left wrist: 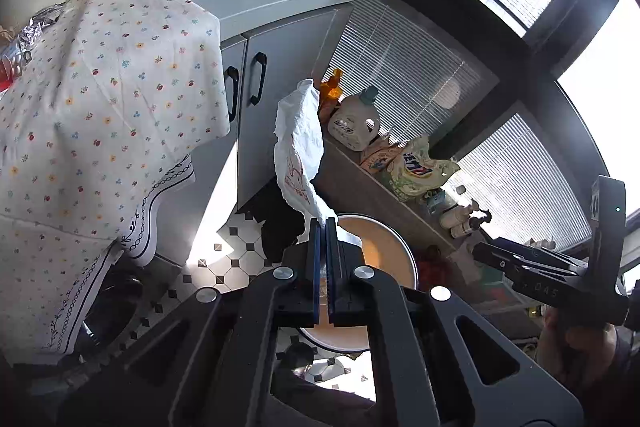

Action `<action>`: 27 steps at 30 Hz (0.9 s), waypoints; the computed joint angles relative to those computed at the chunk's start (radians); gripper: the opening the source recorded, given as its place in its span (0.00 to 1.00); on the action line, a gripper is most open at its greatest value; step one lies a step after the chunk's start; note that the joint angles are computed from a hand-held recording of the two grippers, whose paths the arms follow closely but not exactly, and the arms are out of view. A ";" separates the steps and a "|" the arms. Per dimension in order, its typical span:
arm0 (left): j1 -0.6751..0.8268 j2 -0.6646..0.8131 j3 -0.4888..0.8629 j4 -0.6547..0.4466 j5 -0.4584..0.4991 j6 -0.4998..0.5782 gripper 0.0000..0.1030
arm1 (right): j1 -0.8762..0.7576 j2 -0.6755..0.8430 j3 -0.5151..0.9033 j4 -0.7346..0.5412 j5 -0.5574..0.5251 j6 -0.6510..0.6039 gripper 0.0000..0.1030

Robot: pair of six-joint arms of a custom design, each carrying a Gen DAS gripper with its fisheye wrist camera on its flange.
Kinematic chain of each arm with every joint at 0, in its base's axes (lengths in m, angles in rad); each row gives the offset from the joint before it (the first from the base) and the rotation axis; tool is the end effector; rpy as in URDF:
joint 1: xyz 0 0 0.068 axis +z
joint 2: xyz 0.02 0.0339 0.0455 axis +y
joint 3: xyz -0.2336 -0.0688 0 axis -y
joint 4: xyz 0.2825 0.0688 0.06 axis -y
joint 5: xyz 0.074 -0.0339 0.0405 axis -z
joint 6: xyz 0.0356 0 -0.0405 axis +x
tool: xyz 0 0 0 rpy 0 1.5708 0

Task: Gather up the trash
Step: 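Carry tissue and brown paper to the bucket and release both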

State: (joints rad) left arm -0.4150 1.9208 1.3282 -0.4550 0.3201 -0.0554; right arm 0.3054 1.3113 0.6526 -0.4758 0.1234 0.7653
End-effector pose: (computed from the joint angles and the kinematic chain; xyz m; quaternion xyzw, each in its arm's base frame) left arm 0.3815 -0.1803 0.1316 0.2111 0.9309 -0.2092 0.2124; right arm 0.2554 0.0759 0.1147 0.2351 0.9458 0.0584 0.2165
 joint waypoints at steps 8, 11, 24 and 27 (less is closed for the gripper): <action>-0.099 0.038 -0.012 0.004 0.021 -0.007 0.03 | -0.042 -0.239 -0.150 -0.090 0.035 0.025 0.48; -0.138 0.064 -0.001 0.003 0.034 -0.012 0.03 | -0.069 -0.339 -0.203 -0.142 0.046 0.029 0.48; -0.166 0.137 0.053 -0.041 0.050 -0.055 0.62 | -0.137 -0.492 -0.282 -0.207 0.040 0.017 0.49; -0.137 0.111 0.045 -0.038 0.016 -0.056 0.65 | -0.117 -0.437 -0.254 -0.168 0.039 0.019 0.50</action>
